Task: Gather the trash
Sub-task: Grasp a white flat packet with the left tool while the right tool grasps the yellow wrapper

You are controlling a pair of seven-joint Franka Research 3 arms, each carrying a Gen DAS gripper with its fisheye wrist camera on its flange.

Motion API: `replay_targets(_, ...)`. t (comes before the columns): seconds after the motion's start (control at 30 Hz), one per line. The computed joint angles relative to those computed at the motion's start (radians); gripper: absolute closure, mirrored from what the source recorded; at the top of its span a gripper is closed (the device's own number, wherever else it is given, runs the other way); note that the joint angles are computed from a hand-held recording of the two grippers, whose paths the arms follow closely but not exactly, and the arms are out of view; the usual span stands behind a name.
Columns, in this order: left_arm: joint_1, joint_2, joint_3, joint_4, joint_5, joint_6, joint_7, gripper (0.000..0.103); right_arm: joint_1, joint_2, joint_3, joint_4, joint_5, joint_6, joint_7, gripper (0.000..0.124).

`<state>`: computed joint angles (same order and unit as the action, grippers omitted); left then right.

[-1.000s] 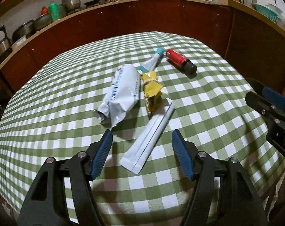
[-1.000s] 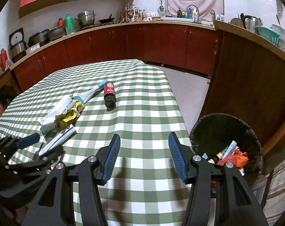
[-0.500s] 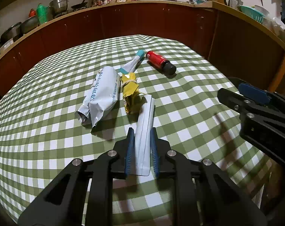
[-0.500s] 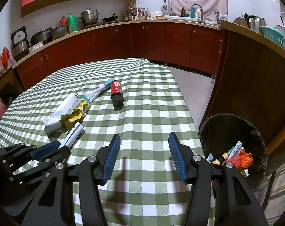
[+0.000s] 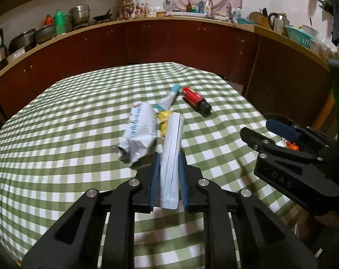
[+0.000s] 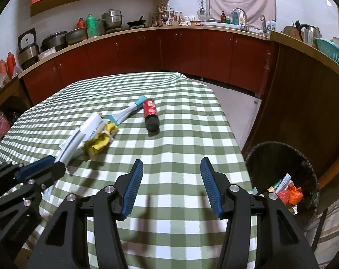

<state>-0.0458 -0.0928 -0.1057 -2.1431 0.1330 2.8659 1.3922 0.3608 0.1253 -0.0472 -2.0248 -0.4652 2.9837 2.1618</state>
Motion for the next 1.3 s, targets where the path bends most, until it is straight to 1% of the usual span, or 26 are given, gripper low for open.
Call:
replay_targets(0.1,0.017,-0.012,0.004,-0.007,0.027,0.005,-0.036,0.086,0.008,0.009,0.005,0.016,-0.002,-0.002,-0.007,0.071)
replay_targets(0.3,0.071,-0.025,0.017,-0.008,0.115,-0.001,-0.136,0.086,0.036,0.039,0.008,0.062,0.009,-0.011,-0.029,0.071)
replay_targets(0.47,0.105,-0.023,0.03,-0.003,0.159,-0.008,-0.182,0.086,0.066,0.071,0.009,0.112,0.036,-0.02,-0.064,0.071)
replay_targets(0.53,0.119,-0.025,0.038,-0.003,0.169,-0.008,-0.195,0.086,0.078,0.084,0.008,0.134,0.049,-0.024,-0.079,0.069)
replay_targets(0.7,0.151,-0.019,0.05,0.005,0.2,-0.016,-0.229,0.086,0.114,0.126,-0.001,0.195,0.072,-0.04,-0.116,0.068)
replay_targets(0.77,0.163,-0.015,0.054,0.008,0.211,-0.018,-0.243,0.086,0.129,0.149,-0.006,0.225,0.078,-0.06,-0.128,0.067)
replay_targets(0.87,0.178,-0.01,0.059,0.013,0.23,-0.019,-0.262,0.086,0.156,0.174,-0.031,0.256,0.062,-0.09,-0.117,0.068)
replay_targets(1.03,0.19,0.004,0.066,0.029,0.229,-0.032,-0.274,0.086,0.157,0.2,-0.027,0.29,0.084,-0.143,-0.131,0.068)
replay_targets(1.1,0.192,0.011,0.065,0.036,0.236,-0.037,-0.284,0.086,0.149,0.205,-0.017,0.296,0.102,-0.159,-0.153,0.068)
replay_targets(1.17,0.193,0.013,0.068,0.037,0.226,-0.038,-0.272,0.086,0.144,0.206,-0.009,0.295,0.12,-0.163,-0.164,0.078)
replay_targets(1.2,0.193,0.014,0.07,0.037,0.221,-0.036,-0.264,0.086,0.135,0.204,0.0,0.291,0.139,-0.161,-0.18,0.081)
replay_targets(1.27,0.192,0.015,0.067,0.036,0.224,-0.039,-0.262,0.086,0.126,0.205,0.009,0.288,0.166,-0.16,-0.204,0.095)
replay_targets(1.3,0.19,0.017,0.067,0.037,0.218,-0.04,-0.255,0.086,0.116,0.204,0.02,0.286,0.188,-0.164,-0.229,0.099)
